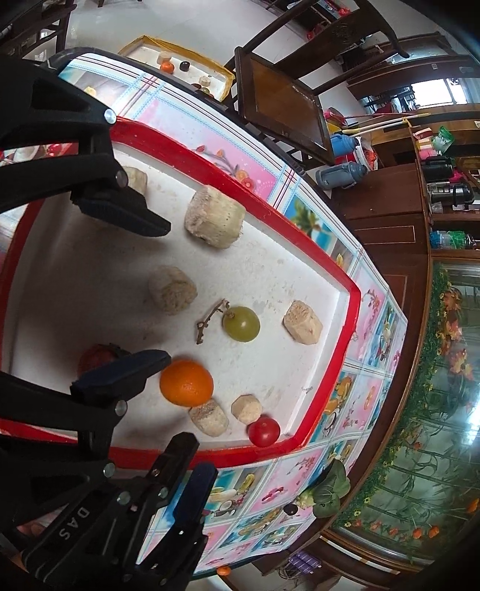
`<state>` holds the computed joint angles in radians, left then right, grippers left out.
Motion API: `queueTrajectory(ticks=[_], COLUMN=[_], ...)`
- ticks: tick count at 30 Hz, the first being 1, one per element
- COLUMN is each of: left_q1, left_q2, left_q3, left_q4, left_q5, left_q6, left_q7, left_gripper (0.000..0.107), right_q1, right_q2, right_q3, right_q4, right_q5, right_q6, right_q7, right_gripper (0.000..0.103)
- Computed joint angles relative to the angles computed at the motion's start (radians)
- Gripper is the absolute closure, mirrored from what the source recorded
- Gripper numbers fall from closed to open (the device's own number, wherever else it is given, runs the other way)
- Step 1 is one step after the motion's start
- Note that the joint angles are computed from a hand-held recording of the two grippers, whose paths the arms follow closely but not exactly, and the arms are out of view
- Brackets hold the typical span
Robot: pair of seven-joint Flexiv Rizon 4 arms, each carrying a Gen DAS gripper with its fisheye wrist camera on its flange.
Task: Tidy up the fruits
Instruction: 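Open the left gripper to drop its chunk while the right releases its chunk, then move the right gripper toward the orange while the left moves toward the dark plum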
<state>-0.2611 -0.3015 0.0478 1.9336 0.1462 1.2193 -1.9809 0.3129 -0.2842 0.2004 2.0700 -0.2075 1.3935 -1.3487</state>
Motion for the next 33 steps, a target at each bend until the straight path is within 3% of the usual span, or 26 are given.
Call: queueTrajectory(ticks=[6, 12, 21, 28, 33], left_q1=[-0.045, -0.078, -0.156, -0.234, -0.267], left_q2=[0.022, 0.014, -0.107, -0.272, -0.403], left_q3=[0.020, -0.015, -0.079, -0.075, -0.055], left_q4=[-0.021, -0.075, -0.265, -0.525, -0.741], left_q5=[0.080, 0.122, 0.090, 0.063, 0.032], left_q6=[-0.023, -0.052, -0.156, -0.302, -0.400], left_q7=[-0.076, -0.096, -0.013, 0.051, 0.063], left_gripper=[0.037, 0.031, 0.028, 0.028, 0.028], right_q1=[-0.057, -0.103, -0.214, -0.397, -0.524], right_q2=[0.070, 0.123, 0.175, 0.096, -0.054], right_q3=[0.055, 0.066, -0.050, -0.179, -0.234], right_q4=[0.055, 0.093, 0.124, 0.005, -0.173], right_q5=[0.097, 0.228, 0.344, 0.328, 0.296], right_q6=[0.005, -0.018, -0.023, -0.006, -0.007], right_q7=[-0.079, -0.164, -0.228, -0.264, -0.243], right_gripper=[0.069, 0.068, 0.068, 0.068, 0.056])
